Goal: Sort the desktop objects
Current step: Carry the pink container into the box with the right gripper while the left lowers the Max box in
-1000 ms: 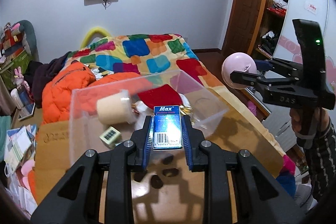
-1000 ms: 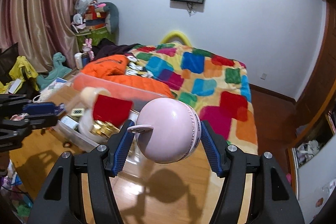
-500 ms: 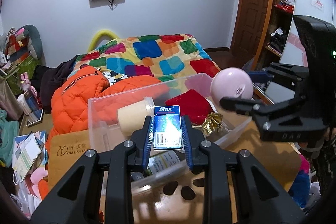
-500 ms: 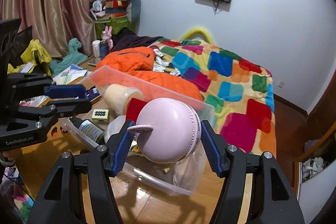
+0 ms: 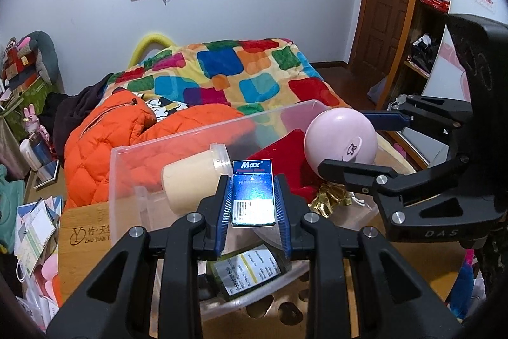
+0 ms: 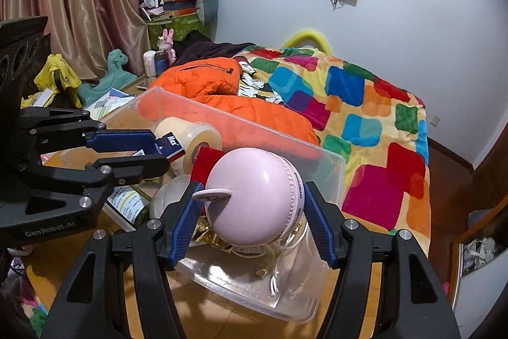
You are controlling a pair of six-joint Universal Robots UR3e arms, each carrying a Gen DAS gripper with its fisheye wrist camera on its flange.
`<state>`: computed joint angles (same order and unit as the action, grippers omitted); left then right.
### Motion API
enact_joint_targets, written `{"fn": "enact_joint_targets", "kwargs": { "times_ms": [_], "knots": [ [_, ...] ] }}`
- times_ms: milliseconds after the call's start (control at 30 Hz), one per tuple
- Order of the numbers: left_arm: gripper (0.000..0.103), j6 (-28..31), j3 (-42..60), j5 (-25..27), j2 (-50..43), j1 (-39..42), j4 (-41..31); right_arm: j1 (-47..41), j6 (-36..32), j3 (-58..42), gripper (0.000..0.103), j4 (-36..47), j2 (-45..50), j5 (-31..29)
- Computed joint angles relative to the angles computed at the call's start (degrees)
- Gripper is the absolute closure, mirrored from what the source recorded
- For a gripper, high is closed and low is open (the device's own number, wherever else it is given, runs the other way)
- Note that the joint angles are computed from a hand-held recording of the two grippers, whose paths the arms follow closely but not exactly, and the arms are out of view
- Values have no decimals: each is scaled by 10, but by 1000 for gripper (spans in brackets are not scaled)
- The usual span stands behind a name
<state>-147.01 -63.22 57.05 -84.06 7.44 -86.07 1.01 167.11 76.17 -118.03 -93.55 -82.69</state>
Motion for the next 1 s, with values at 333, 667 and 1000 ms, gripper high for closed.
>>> {"fn": "enact_joint_targets", "kwargs": {
  "times_ms": [333, 667, 1000],
  "knots": [
    [77, -13, -15, 26, -12, -13, 31, 3, 6, -22, 41, 12, 34, -10],
    [73, -15, -32, 31, -7, -7, 46, 28, -12, -30, 40, 16, 47, -51],
    [59, -14, -31, 17, 8, 9, 43, 43, -27, -35, 36, 20, 24, -68]
  ]
}}
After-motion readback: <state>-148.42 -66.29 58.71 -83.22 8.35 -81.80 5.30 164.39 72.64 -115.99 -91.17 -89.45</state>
